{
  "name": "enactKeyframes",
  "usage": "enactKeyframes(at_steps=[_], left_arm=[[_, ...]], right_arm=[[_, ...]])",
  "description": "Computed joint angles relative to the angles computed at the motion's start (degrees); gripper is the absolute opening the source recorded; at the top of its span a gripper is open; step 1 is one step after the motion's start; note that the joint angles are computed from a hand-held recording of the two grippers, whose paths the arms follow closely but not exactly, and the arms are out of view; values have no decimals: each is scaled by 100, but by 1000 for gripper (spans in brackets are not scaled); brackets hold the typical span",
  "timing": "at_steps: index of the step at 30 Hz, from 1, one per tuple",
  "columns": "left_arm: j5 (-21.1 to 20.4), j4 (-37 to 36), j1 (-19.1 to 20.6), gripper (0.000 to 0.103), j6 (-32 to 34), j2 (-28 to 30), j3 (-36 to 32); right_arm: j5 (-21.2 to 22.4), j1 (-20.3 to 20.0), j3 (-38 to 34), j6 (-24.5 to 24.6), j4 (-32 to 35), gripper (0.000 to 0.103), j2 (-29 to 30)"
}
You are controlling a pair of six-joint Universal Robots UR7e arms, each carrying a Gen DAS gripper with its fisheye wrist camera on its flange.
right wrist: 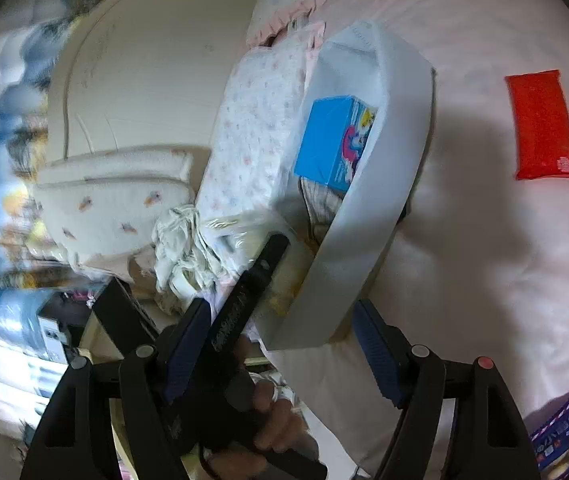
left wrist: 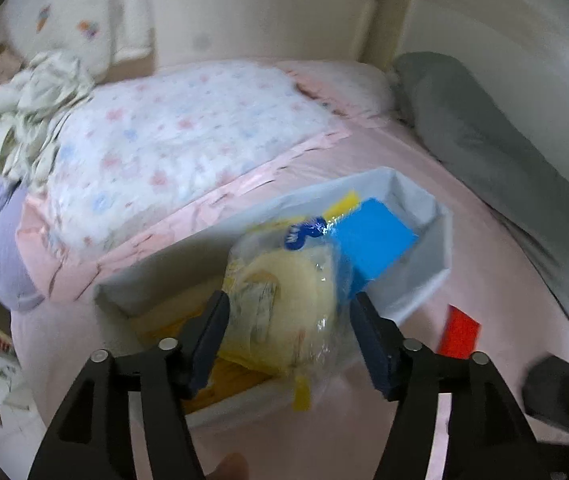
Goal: Organize objects
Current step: 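Lower the bagged bun into the bin and open the left gripper, then grasp the blue snack bag on the bed with the right gripper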
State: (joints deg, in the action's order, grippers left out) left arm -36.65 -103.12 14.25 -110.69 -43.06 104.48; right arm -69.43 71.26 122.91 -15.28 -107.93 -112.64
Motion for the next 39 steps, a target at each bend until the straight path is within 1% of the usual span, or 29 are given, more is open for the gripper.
enactKeyframes(at_steps=[1,5,9,10,12,13,14,16,18,19,20,21,24,25,26,27,29,30,32,35,37,39], left_arm=[[55,85,-39,68,123,72,-118],[248,706,-224,69,245,322,-586],[395,1787,-370,69,200,714,-1287],[391,2088,-396,69,200,839,-1502],[375,2236,-433,69,393,984,-1720],[349,2199,-444,69,569,1051,-1804],[302,2166,-444,69,713,1110,-1877],[128,2202,-413,69,1015,1258,-2085],[-139,2261,-359,69,1209,1367,-2252],[-238,2169,-335,69,1292,1364,-2245],[-330,1937,-318,69,1405,1327,-2165],[-459,1465,-282,69,1591,1220,-1980],[-709,439,-255,69,1894,1001,-1551],[-760,335,-243,69,1926,983,-1516],[-815,308,-236,69,1945,1005,-1537],[-870,318,-227,69,1970,1022,-1561],[-961,317,-224,69,2047,1067,-1616],[-994,276,-225,69,2091,1072,-1621],[-1026,179,-251,69,2123,1068,-1607],[-1048,249,-303,69,2088,1072,-1650],[-1057,359,-338,69,1996,1057,-1681],[-1048,403,-364,69,1896,1018,-1666]], right_arm=[[23,-36,-15,-16,-1,73,-31],[35,-129,-24,0,-130,73,-170],[58,-330,-81,-108,-165,73,-399],[2,-380,-86,-104,-223,73,-475],[-395,-375,-77,21,-475,73,-608],[-734,-315,-69,138,-641,73,-657],[-1162,-211,-71,302,-763,73,-684],[-1840,-63,-124,523,-746,73,-690],[-2682,199,-156,578,-731,73,-674],[-3087,336,-151,520,-733,73,-680],[-3251,390,-140,454,-712,73,-704],[-3245,343,-151,308,-638,73,-744],[-2832,83,-232,-84,-227,73,-935],[-2855,44,-243,-149,-176,73,-984],[-2932,2,-208,-205,-168,73,-1057],[-3103,5,-192,-194,-174,73,-1095],[-3619,98,-164,42,-168,73,-1085],[-3845,73,-138,214,-126,73,-1087],[-3990,-47,-41,449,-104,73,-1110],[-4095,-492,259,511,57,72,-1346],[-4194,-686,434,382,195,71,-1482],[-4386,-697,568,276,253,71,-1543]])
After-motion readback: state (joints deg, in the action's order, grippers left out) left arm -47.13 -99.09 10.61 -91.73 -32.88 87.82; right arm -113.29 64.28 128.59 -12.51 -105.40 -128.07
